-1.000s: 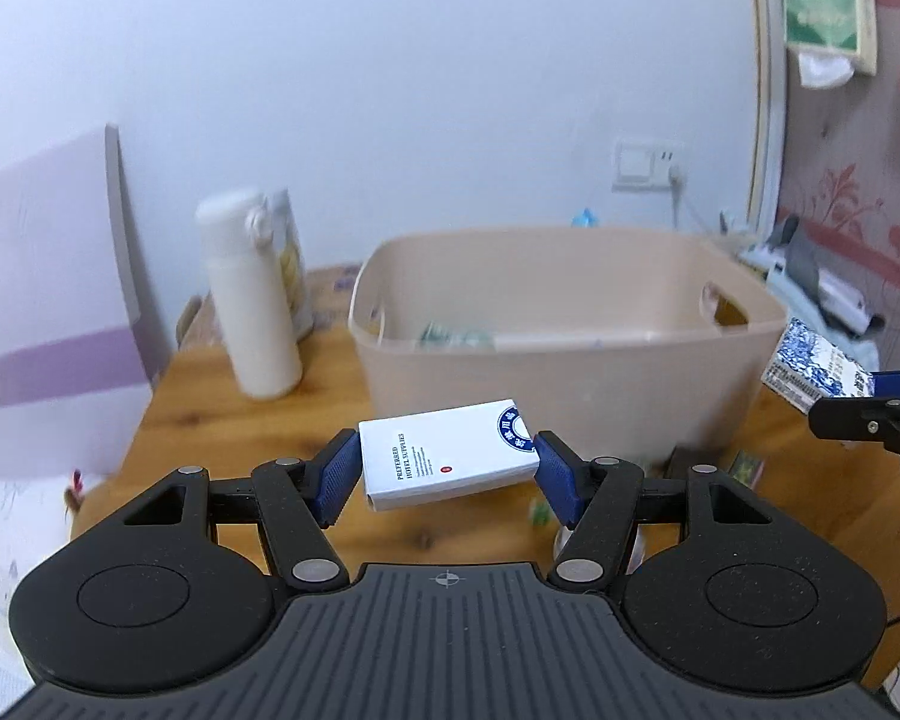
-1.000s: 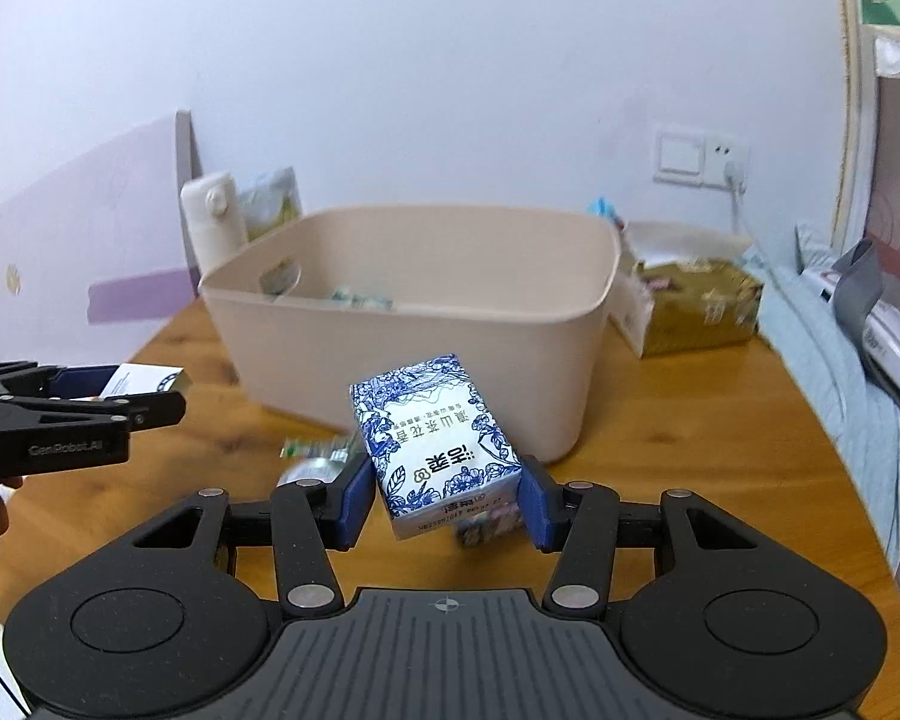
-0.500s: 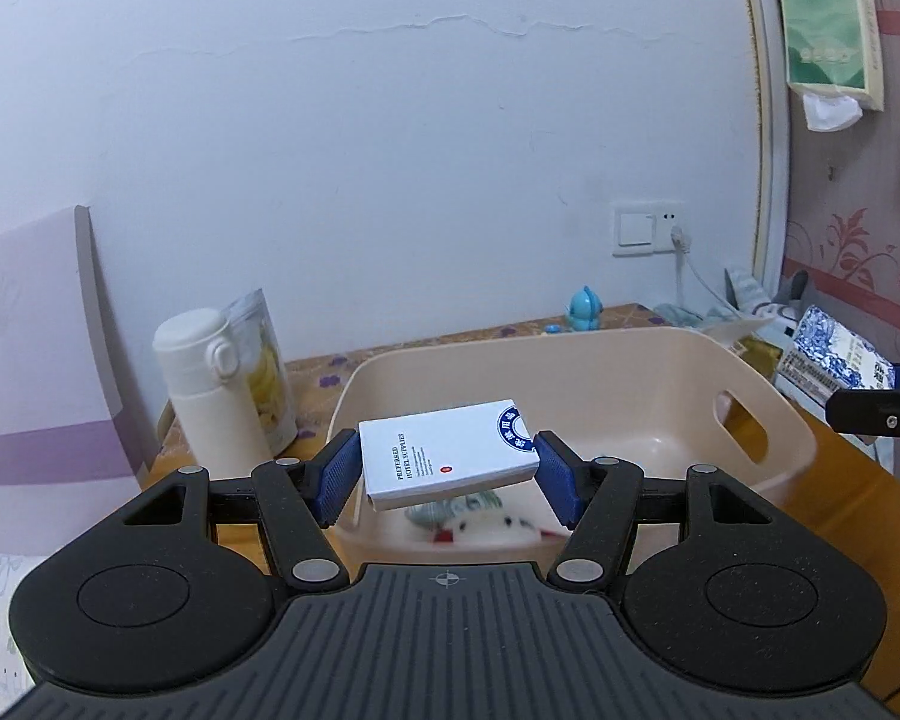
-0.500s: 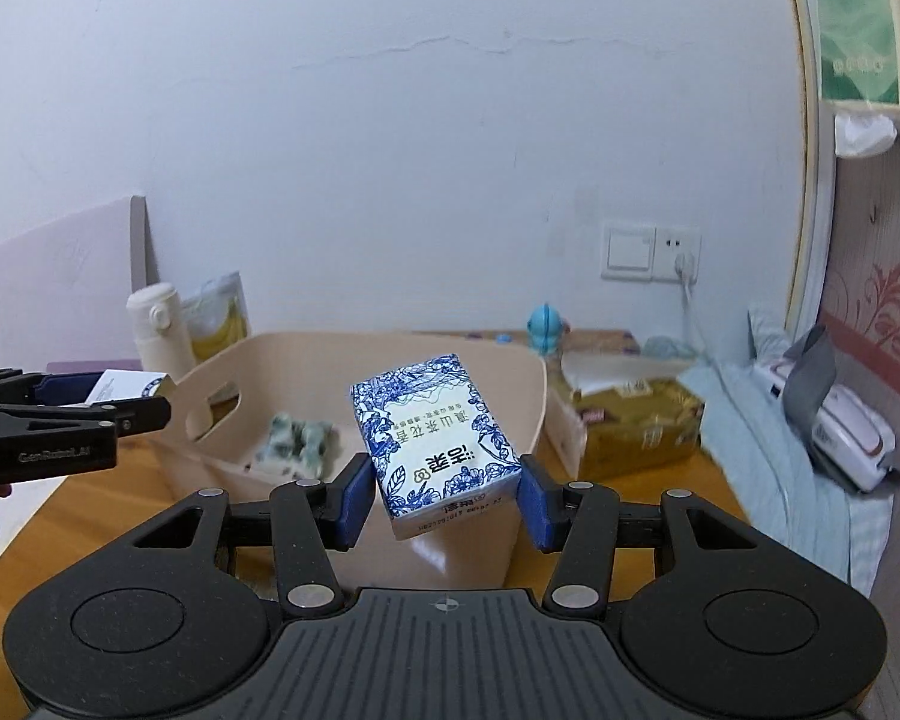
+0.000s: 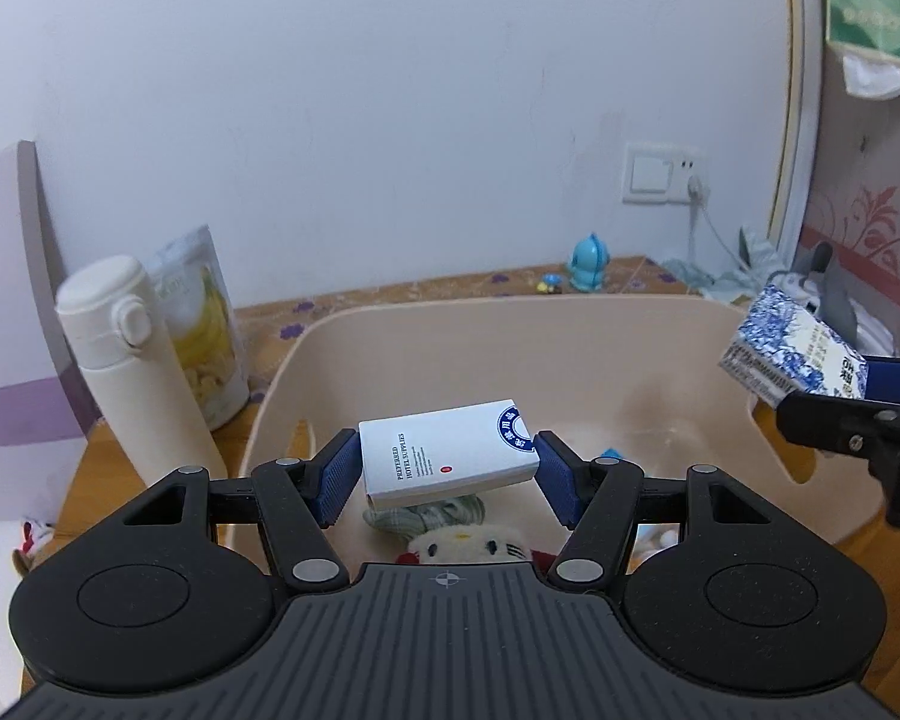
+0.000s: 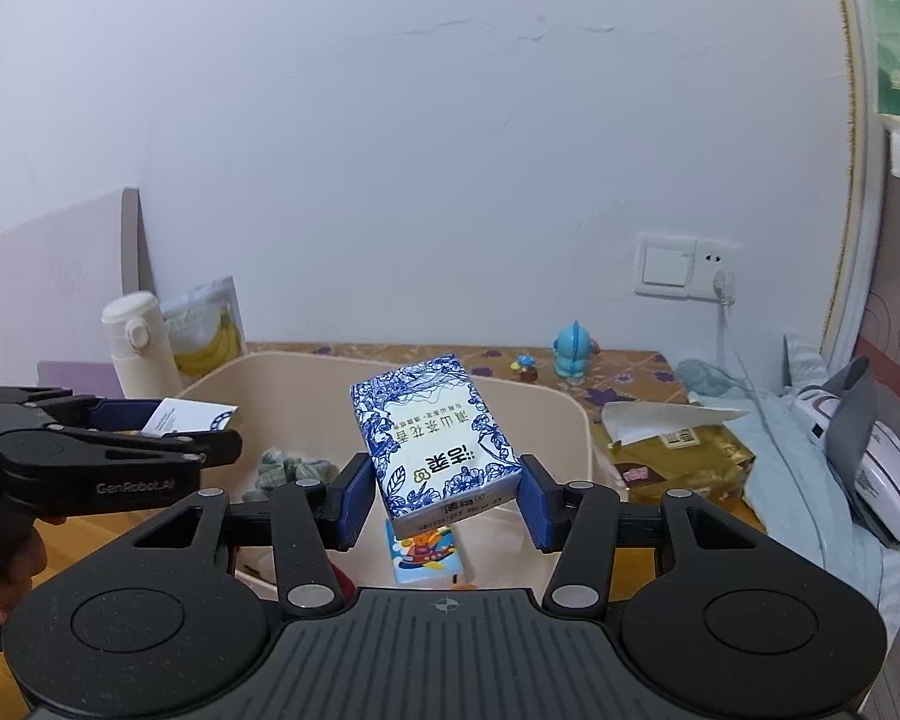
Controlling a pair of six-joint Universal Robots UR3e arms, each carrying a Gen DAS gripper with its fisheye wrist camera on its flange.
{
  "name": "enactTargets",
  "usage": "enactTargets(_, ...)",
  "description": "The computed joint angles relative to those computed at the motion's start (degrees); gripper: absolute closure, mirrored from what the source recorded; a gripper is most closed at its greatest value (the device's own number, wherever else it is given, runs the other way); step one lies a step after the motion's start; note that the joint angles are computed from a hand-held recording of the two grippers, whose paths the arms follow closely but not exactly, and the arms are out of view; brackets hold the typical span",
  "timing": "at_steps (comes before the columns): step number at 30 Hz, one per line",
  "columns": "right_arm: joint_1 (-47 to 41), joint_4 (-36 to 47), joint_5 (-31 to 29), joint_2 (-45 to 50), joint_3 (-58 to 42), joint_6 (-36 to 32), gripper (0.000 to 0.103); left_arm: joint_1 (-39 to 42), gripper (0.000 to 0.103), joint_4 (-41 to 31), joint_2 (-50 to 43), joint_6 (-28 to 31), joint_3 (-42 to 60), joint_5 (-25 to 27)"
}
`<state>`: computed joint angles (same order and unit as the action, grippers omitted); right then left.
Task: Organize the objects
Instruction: 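Lift the white box with the left tool while the right tool lifts the patterned box toward the bin, then open the left tool over the bin while the right tool releases the patterned box inside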
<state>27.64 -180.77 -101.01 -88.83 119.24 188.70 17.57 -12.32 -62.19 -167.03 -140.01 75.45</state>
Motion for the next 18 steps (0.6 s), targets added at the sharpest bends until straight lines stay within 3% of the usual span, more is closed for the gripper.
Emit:
enactTargets(8, 0.25, 2.5, -0.18, 5.83, -4.6, -0.65, 0.055, -6.6, 0.039, 6.06, -10.44, -0.48, 2.89, 7.44)
enactTargets(18, 1.19, 4.62, -2.24, 7.56, -5.88, -1.54, 0.054, -8.17, 0.038, 2.54, -13.87, -1.55, 4.92, 10.32)
